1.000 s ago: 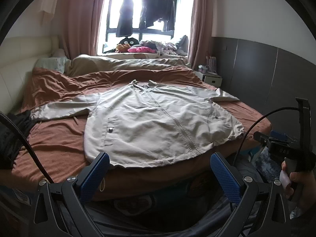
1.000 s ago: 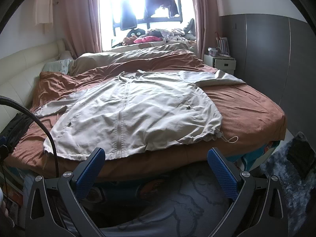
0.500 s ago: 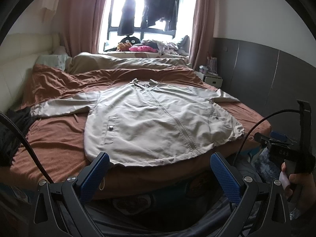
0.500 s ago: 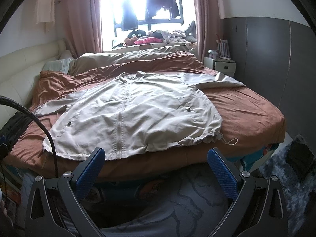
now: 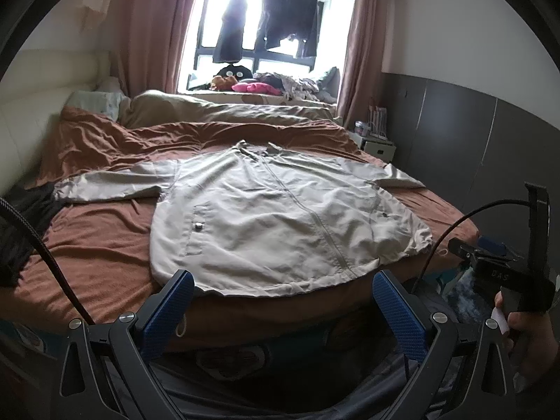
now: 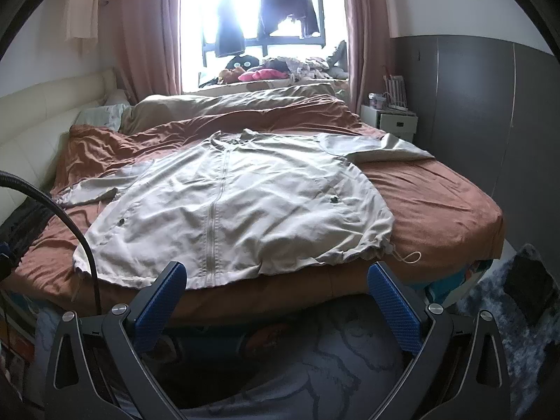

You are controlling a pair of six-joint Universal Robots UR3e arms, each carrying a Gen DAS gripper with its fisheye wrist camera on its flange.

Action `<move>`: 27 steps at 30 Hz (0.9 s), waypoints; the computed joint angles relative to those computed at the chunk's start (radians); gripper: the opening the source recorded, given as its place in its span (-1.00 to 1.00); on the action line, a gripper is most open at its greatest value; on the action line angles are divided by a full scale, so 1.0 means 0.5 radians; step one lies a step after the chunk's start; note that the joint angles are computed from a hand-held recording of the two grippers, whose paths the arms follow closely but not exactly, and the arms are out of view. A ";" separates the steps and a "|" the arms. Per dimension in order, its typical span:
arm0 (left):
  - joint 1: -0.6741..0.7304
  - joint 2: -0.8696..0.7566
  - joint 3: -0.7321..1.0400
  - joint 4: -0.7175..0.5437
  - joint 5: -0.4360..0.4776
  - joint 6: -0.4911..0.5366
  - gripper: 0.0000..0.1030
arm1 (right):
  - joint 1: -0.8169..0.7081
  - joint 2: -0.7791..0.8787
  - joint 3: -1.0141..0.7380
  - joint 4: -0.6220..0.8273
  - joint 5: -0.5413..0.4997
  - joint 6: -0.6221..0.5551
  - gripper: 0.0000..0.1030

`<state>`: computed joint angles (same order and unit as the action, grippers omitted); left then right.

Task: Fold large clothes

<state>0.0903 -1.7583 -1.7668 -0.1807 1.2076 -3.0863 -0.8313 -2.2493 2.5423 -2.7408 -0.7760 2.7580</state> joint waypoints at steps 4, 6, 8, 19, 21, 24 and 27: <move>0.048 0.011 0.004 -0.009 -0.033 -0.011 0.99 | 0.060 0.096 -0.024 -0.100 -0.032 0.048 1.00; 0.059 0.005 0.013 -0.011 -0.033 -0.008 0.99 | 0.099 0.150 -0.032 -0.166 -0.055 0.073 1.00; 0.076 -0.007 0.031 -0.022 -0.045 0.001 0.99 | 0.142 0.231 -0.051 -0.244 -0.076 0.103 1.00; 0.197 -0.240 0.302 -0.145 -0.081 0.008 0.99 | 0.580 1.028 -0.419 -0.801 -0.364 0.382 1.00; 0.209 -0.321 0.422 -0.230 -0.055 0.013 0.99 | 0.647 1.169 -0.519 -0.852 -0.397 0.429 1.00; 0.243 -0.455 0.629 -0.352 -0.030 0.005 0.99 | 0.770 1.404 -0.730 -0.874 -0.453 0.489 1.00; 0.272 -0.602 0.853 -0.462 -0.012 -0.009 0.99 | 0.888 1.620 -0.981 -0.841 -0.533 0.526 1.00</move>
